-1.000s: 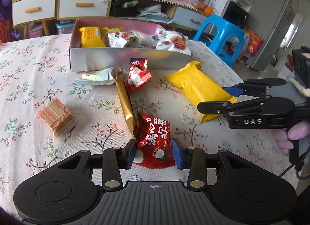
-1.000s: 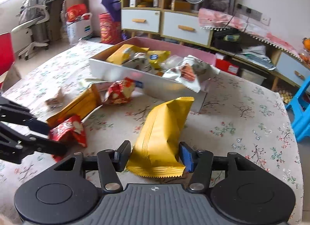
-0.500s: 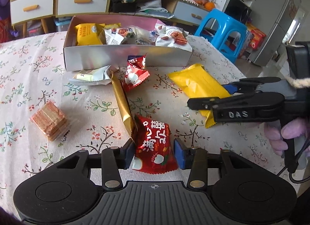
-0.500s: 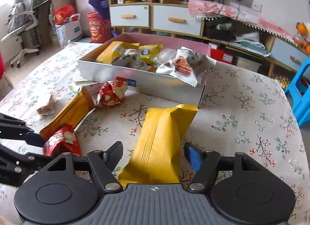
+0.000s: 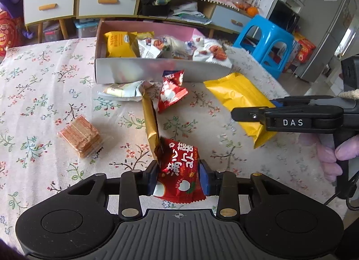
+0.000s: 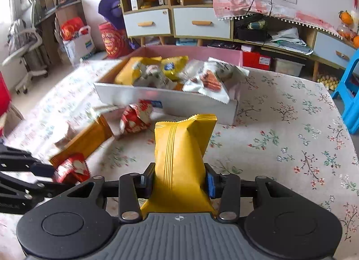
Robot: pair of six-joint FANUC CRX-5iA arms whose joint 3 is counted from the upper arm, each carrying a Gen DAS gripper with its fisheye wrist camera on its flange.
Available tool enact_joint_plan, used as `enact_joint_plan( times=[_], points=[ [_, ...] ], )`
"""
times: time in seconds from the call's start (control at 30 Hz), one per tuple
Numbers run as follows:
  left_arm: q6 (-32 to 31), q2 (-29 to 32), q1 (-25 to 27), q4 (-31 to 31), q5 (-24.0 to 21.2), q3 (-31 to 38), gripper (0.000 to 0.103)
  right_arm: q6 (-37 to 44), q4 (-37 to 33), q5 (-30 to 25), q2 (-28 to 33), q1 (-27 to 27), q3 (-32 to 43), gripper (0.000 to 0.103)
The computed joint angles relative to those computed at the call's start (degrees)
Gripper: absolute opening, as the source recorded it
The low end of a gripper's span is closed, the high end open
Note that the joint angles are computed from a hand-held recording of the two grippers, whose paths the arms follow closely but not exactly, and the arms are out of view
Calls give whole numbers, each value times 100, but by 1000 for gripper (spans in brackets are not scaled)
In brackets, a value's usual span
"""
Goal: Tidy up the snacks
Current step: 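Grasp the red candy packet with the left gripper while right holds yellow pack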
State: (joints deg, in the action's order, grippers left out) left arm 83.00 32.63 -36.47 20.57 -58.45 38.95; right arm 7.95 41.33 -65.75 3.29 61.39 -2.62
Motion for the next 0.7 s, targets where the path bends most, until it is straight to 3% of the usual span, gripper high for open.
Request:
enact_joint_plan(
  times=[0.3, 0.33, 0.37, 0.7],
  points=[
    [-192, -340, 93, 375, 381, -409, 34, -166, 55, 76, 59, 68, 382, 31],
    [-212, -361, 107, 447, 402, -442, 15, -213, 71, 62, 70, 71, 424, 31],
    [-245, -352, 120, 522, 363, -427, 9, -269, 85, 46, 80, 74, 464, 31],
    [-247, -229, 156, 685, 52, -212, 10, -463, 52, -324, 354, 40, 1143, 31]
  ],
)
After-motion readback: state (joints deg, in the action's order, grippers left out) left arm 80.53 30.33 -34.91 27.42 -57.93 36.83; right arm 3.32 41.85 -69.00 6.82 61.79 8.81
